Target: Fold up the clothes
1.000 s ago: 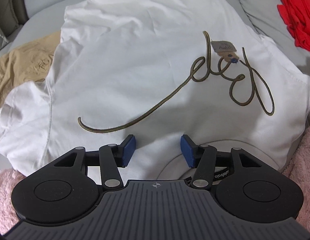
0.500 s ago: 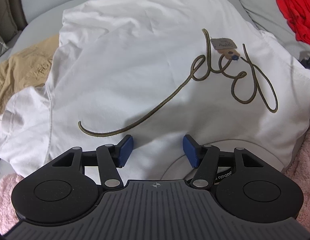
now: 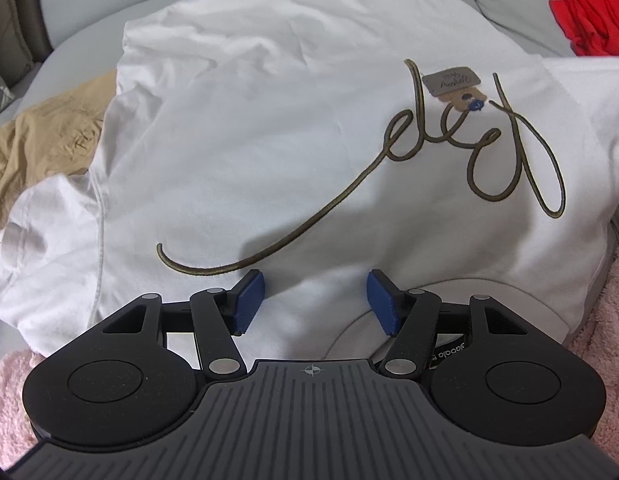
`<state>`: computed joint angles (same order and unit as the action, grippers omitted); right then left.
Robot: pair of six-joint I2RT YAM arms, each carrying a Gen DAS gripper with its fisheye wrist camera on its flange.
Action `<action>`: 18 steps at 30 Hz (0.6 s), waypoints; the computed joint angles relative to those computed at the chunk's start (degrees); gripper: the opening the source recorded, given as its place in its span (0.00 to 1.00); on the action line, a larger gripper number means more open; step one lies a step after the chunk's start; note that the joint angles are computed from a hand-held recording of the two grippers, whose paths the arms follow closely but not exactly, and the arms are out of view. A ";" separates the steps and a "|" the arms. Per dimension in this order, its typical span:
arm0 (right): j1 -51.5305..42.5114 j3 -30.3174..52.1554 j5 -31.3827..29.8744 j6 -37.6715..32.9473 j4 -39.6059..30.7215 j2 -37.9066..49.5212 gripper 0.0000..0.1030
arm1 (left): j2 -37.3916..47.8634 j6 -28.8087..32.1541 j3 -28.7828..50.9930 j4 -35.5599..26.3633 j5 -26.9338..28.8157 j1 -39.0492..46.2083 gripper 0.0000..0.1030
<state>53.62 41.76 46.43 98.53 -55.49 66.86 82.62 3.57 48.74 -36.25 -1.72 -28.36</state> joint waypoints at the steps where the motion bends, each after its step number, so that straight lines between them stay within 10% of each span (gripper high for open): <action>1: -3.07 -0.10 -4.01 -4.03 1.36 1.00 0.10 | 0.18 0.09 0.15 -0.05 -0.21 -0.15 0.61; 4: -10.17 -4.26 -16.43 -2.72 6.93 -0.80 0.18 | 0.53 0.43 0.60 -0.41 0.00 0.07 0.61; 9: -5.56 -7.32 -13.33 7.26 6.68 -6.87 0.45 | 0.51 0.81 0.38 0.03 0.56 0.58 0.62; 18: -27.52 -9.70 -26.05 -34.64 25.64 -8.70 0.44 | 0.72 0.46 0.50 -0.07 0.27 0.20 0.62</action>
